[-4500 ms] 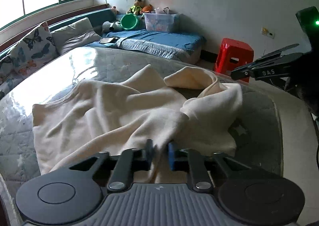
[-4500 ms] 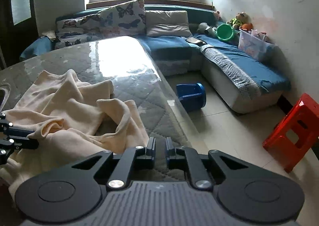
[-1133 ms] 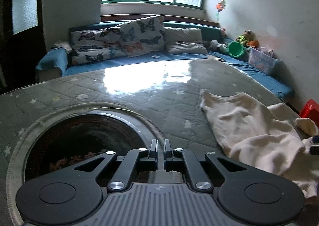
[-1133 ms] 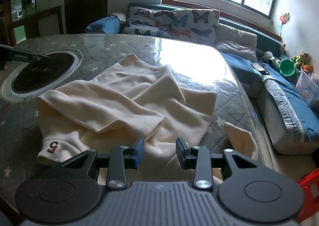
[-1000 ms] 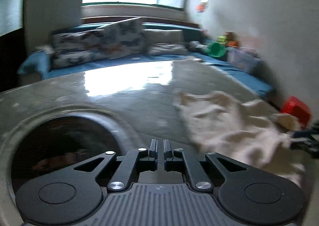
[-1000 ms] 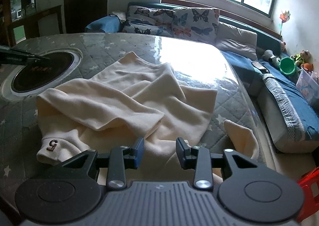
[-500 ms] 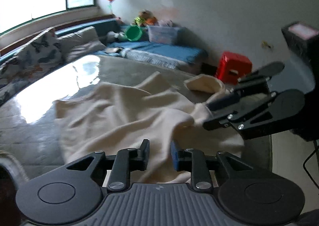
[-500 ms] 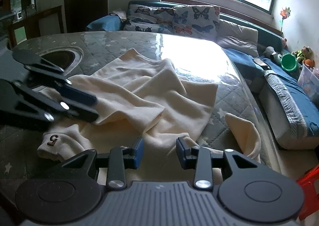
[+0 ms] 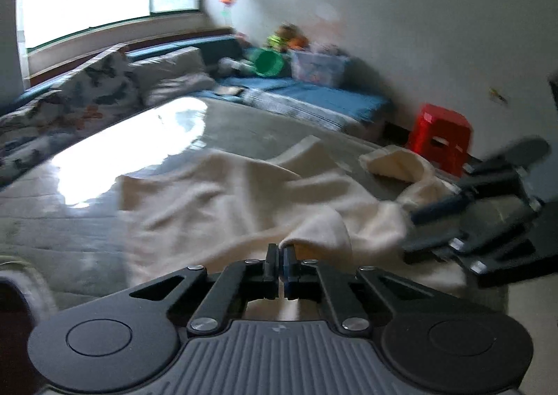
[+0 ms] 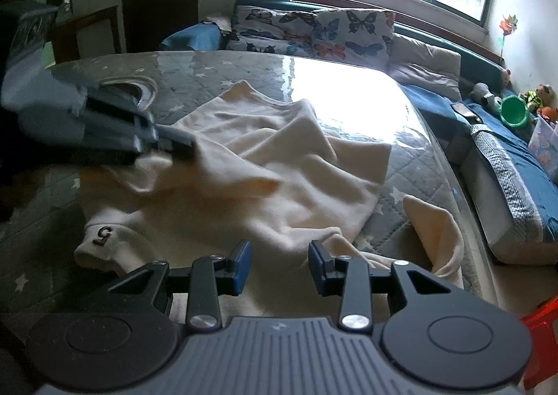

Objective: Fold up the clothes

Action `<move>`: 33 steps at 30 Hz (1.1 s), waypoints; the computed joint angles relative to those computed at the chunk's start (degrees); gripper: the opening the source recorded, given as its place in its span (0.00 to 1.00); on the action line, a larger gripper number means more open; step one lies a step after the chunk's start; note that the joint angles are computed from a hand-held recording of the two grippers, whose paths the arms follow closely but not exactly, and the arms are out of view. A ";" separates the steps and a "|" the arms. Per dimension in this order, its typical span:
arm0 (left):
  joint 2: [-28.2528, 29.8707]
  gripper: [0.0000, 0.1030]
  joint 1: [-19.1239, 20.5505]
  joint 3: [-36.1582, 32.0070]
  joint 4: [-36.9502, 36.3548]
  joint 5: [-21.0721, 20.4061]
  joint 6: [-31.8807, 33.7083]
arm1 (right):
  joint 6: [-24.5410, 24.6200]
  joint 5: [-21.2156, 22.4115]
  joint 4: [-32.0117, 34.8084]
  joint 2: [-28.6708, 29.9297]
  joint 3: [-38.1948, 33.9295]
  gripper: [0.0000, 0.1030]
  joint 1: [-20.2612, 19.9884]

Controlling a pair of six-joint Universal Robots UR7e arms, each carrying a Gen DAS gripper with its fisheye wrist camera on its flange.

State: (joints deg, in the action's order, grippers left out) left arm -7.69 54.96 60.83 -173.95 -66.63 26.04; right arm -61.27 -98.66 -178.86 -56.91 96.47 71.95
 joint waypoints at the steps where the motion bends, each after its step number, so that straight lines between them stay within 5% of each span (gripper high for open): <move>1: -0.55 0.02 0.08 0.58 -1.52 1.14 -0.44 | -0.34 0.05 0.12 -0.20 0.28 0.35 0.08; 9: -6.16 0.02 1.80 6.00 -11.30 11.21 -1.80 | -2.72 1.34 3.99 -2.50 2.53 0.35 0.56; 16: -9.31 0.05 3.05 9.83 -11.03 18.63 -1.75 | -7.51 -0.52 9.92 -4.89 4.83 0.42 1.30; 23: -13.99 0.07 2.49 18.49 -10.06 13.74 -1.37 | -12.88 -2.58 9.33 -5.23 7.52 0.42 1.32; 28: -14.41 0.19 1.05 22.44 -13.16 13.19 1.82 | -14.20 -3.24 7.00 -4.86 8.15 0.42 0.84; 33: -16.42 0.20 1.73 24.20 -8.81 10.43 -3.65 | -15.87 -3.27 3.41 -4.63 8.84 0.42 0.21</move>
